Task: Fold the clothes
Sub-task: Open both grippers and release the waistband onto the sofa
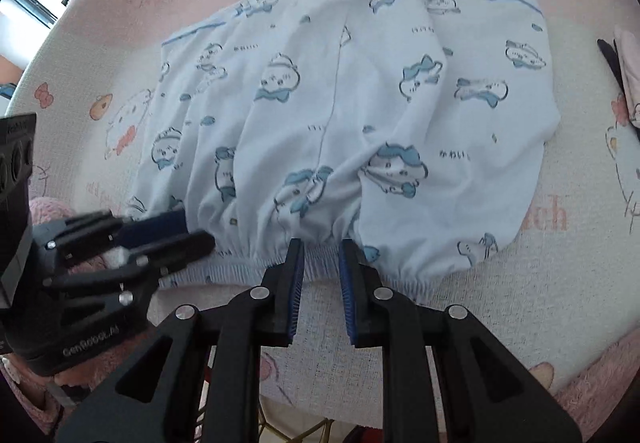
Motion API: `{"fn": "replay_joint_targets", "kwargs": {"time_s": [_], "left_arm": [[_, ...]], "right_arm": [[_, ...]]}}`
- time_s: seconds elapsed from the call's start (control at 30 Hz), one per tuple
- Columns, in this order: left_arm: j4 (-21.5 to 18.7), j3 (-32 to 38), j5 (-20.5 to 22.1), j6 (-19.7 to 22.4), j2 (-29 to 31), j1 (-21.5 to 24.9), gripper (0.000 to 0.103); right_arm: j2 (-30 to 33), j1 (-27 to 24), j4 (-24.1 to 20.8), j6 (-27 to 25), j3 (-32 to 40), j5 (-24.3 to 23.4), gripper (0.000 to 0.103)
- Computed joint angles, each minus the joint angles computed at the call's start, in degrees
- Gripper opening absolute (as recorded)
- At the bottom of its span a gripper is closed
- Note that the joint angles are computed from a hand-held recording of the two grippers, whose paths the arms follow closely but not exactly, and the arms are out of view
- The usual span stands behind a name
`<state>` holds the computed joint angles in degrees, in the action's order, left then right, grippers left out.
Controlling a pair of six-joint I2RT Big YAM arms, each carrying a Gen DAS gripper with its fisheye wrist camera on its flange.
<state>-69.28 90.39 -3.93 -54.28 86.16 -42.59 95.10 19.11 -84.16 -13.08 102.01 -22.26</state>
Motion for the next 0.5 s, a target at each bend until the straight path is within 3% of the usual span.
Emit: {"fn": "replay_joint_targets", "kwargs": {"time_s": [0.07, 0.13, 0.23, 0.37, 0.5], "left_arm": [[-0.46, 0.75, 1.21, 2.47, 0.54, -0.84, 0.03], [-3.9, 3.5, 0.17, 5.54, 2.81, -2.18, 0.03], [-8.29, 6.98, -2.39, 8.09, 5.92, -3.56, 0.03], [-12.43, 10.49, -7.72, 9.6, 8.93, -4.59, 0.029], [-12.11, 10.48, -9.74, 8.18, 9.0, -4.4, 0.022]], "right_arm": [[-0.18, -0.04, 1.52, 1.01, 0.75, -1.64, 0.017], [-0.12, -0.38, 1.47, 1.0, 1.08, -2.27, 0.017], [1.06, -0.91, -3.83, -0.25, 3.05, -2.15, 0.017], [-1.37, -1.31, -7.33, -2.53, -0.59, -3.65, 0.018], [-3.91, -1.61, -7.06, -4.2, -5.44, -1.0, 0.018]]}}
